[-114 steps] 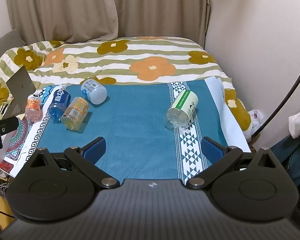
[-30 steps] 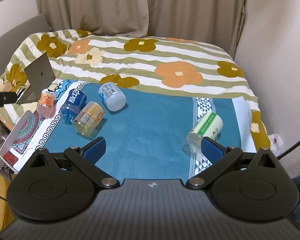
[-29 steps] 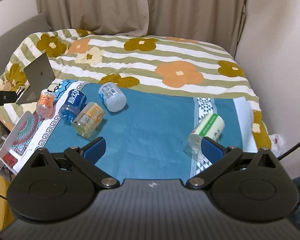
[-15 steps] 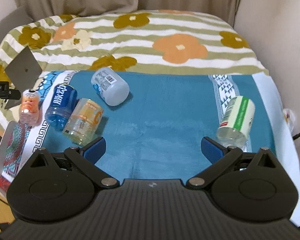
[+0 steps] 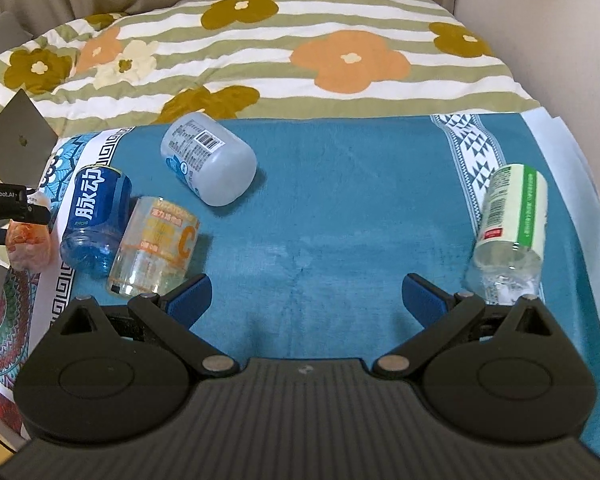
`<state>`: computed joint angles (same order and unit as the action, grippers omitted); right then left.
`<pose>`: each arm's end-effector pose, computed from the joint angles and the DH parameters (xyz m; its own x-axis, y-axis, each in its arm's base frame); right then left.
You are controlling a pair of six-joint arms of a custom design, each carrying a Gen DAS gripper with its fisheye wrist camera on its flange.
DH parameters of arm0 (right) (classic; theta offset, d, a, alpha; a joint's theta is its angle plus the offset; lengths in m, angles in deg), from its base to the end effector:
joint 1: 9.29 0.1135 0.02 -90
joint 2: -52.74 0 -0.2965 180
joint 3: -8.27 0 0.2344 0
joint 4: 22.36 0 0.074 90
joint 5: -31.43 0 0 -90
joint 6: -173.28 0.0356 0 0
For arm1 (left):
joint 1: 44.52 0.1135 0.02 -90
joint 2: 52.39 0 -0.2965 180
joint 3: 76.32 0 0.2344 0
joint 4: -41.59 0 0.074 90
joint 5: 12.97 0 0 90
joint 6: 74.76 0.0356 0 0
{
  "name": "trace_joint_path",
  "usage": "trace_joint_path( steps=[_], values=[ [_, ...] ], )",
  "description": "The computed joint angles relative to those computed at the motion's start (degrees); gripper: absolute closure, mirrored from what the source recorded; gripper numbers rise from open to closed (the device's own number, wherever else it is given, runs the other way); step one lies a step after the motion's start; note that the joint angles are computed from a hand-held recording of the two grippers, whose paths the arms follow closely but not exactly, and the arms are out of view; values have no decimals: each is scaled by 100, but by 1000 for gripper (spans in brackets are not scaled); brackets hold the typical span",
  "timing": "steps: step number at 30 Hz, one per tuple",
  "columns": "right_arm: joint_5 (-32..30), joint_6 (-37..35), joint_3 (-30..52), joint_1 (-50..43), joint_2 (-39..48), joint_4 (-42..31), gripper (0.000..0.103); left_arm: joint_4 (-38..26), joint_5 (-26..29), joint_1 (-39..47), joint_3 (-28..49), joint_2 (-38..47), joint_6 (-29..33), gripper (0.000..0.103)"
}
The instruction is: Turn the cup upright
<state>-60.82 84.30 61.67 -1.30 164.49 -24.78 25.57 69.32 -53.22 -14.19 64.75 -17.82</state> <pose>0.3032 0.0440 0.0937 -0.8669 -0.1037 -0.4876 -0.1425 0.9889 0.0429 0.3222 -0.0445 0.0820 -0.8417 -0.4181 -0.3417 -0.4205 0.9045 -0.0710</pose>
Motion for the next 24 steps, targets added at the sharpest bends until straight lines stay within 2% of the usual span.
trace_joint_path(
  steps=[1,3,15,24],
  values=[
    [23,21,35,34,36,-14,0,-17,10,11,43,48,20,29],
    [49,54,101,78,115,-19,0,-71,37,37,117,119,70,40],
    [72,143,298,138,228,-74,0,-116,67,-52,110,75,186,42],
    [-123,-12,172,-12,24,-52,0,-277,-112,-405,-181,-481,-102,42]
  ],
)
